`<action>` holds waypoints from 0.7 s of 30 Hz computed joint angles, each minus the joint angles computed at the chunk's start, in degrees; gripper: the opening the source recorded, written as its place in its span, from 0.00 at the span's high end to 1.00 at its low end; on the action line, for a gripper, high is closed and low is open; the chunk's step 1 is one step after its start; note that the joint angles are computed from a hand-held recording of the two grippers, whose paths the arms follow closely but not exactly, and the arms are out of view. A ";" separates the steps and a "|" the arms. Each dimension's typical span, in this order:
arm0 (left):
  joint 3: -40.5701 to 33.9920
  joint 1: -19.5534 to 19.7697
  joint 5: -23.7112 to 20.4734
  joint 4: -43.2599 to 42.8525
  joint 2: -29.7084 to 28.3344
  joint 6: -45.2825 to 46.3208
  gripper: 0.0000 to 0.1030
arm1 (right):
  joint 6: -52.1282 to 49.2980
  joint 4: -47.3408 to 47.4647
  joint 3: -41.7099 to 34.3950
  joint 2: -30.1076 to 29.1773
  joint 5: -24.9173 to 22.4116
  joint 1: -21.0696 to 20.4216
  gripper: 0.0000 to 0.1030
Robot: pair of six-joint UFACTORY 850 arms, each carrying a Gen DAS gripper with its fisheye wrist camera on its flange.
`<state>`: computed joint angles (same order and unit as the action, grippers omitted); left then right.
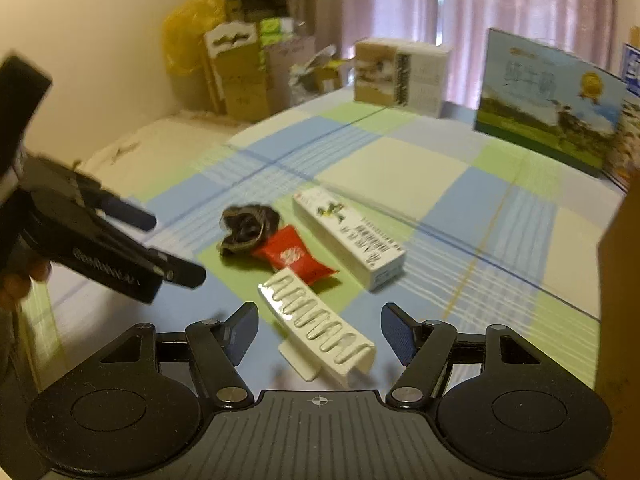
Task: Organize objects
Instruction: 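Grasp the white plastic holder with the right tool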
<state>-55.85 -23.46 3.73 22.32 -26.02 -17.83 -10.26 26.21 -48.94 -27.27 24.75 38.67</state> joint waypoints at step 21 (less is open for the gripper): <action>-2.91 -0.01 2.35 -8.05 -3.31 7.92 0.19 | -32.58 42.71 -0.70 0.13 -0.12 1.59 0.75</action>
<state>-58.76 -23.46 6.08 14.27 -29.34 -9.92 -42.84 68.92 -49.64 -27.14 24.63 40.25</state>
